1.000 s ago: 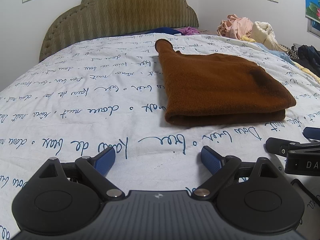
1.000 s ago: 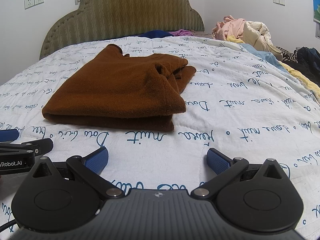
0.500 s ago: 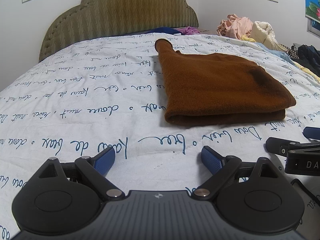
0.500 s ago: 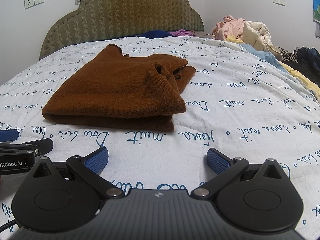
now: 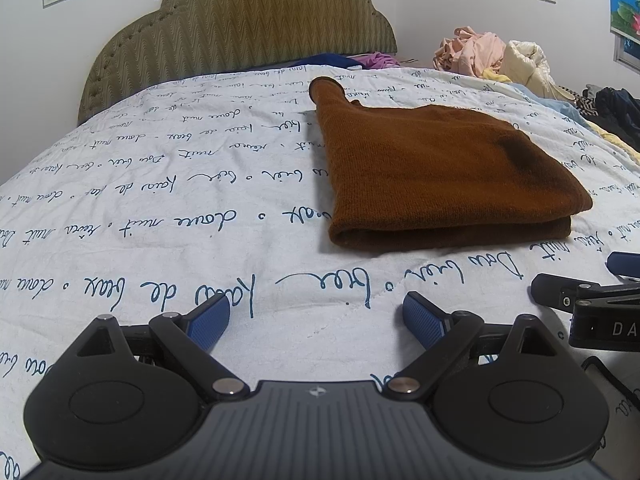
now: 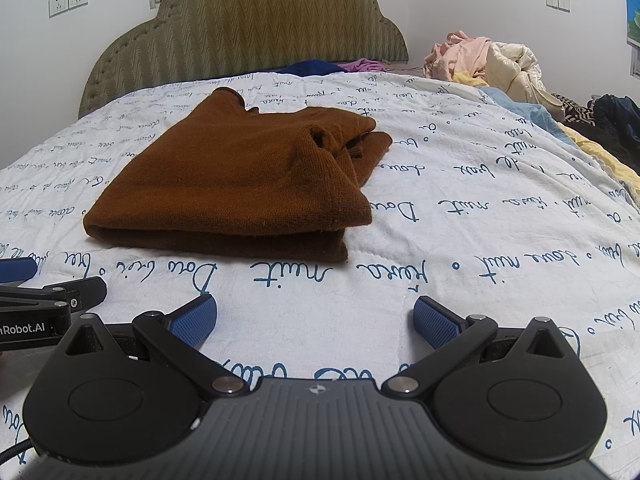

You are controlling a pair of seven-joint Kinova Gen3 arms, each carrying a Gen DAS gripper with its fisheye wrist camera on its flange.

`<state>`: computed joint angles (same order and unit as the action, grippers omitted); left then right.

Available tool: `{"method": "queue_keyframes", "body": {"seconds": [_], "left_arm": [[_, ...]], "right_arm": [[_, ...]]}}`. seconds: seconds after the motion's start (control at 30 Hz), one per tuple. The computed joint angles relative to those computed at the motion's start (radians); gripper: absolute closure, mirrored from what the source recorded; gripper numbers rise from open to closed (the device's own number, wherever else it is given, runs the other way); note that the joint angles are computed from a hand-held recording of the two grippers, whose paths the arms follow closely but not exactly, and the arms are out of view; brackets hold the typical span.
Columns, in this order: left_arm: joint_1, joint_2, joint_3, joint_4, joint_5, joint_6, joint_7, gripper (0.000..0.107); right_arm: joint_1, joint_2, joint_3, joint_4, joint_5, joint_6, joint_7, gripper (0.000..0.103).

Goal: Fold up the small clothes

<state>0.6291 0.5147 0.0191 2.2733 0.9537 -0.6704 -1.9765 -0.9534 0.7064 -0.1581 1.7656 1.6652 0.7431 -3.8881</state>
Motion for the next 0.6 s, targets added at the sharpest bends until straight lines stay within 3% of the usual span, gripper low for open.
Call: {"method": "queue_keyframes", "body": {"seconds": [0.6], "left_arm": [[-0.026,-0.007,0.0,0.031,-0.114,-0.001,0.101,0.013]], "right_arm": [[0.015,-0.003,-0.01,0.001,-0.007,-0.011,0.008,0.0]]}}
